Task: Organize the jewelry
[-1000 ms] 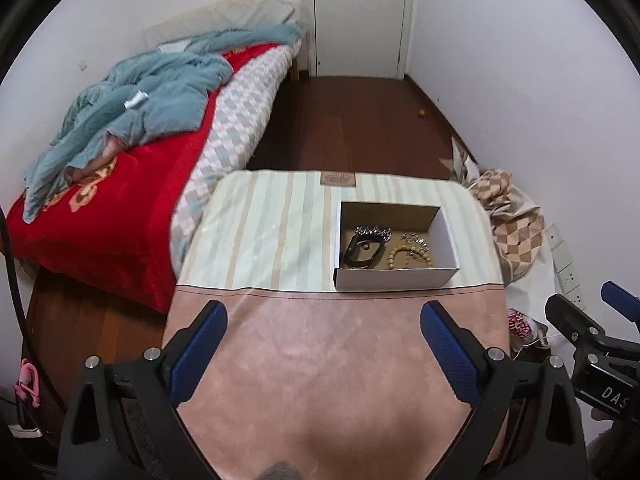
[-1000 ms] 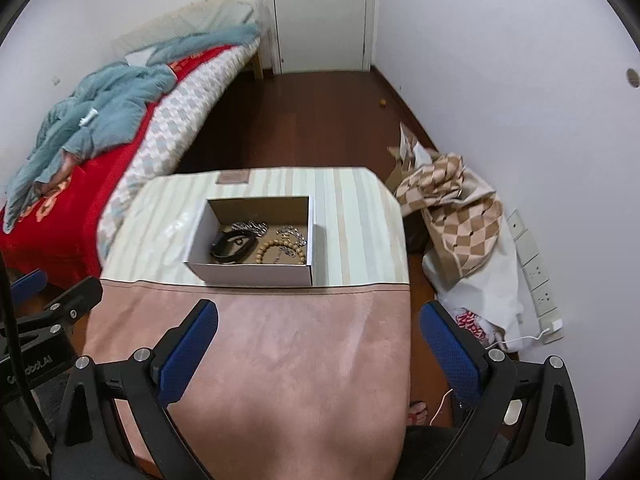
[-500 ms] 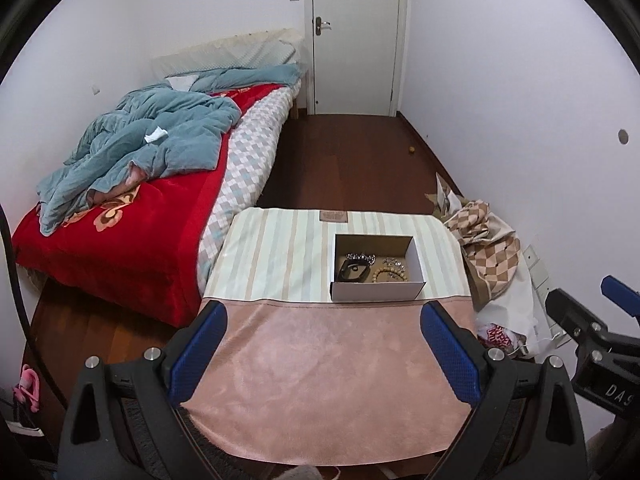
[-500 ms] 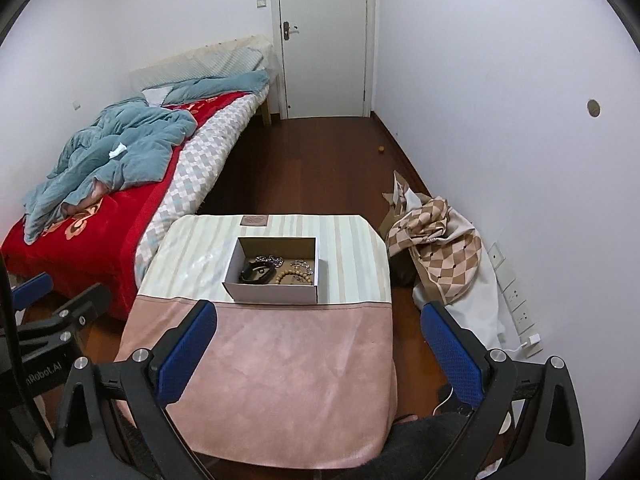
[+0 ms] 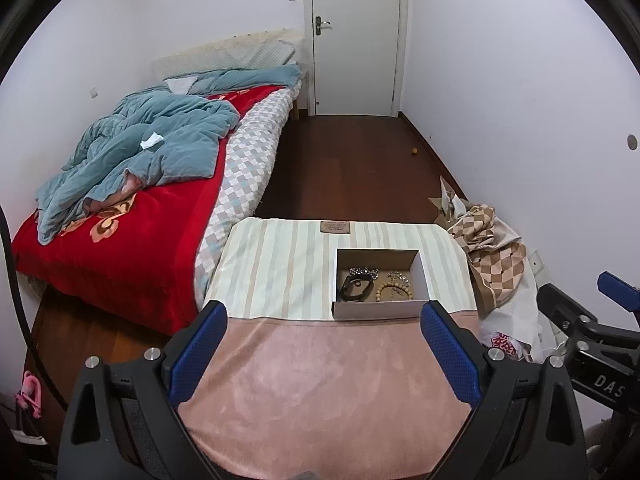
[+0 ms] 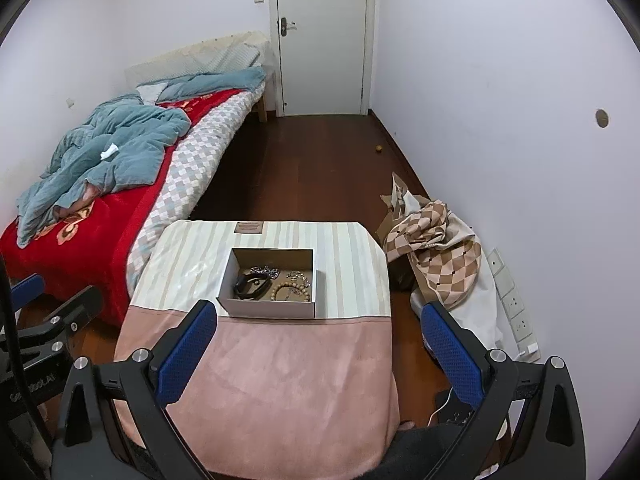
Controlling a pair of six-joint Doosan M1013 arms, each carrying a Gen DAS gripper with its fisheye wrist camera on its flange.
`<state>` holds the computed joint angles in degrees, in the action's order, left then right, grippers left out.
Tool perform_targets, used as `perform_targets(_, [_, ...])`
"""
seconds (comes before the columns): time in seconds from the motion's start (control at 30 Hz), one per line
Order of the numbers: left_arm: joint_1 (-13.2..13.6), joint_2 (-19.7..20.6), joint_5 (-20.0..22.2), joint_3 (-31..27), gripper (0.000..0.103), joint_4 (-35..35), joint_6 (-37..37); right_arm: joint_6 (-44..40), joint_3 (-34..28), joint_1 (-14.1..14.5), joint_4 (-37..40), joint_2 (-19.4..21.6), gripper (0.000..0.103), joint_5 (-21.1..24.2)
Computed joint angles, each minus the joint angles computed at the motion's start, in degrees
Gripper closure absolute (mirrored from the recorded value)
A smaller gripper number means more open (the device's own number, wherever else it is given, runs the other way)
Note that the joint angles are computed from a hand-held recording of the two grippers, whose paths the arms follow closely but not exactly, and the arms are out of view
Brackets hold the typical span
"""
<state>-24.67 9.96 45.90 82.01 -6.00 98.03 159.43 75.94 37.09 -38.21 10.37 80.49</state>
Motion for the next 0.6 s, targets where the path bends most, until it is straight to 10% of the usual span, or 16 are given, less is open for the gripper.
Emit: perform_targets(0.6, [-1.28,5.93,4.8,-5.86,0.0,2.31,-3.02,-4.03,-0.88,-5.31,4.7,2.42,0.0,-1.69])
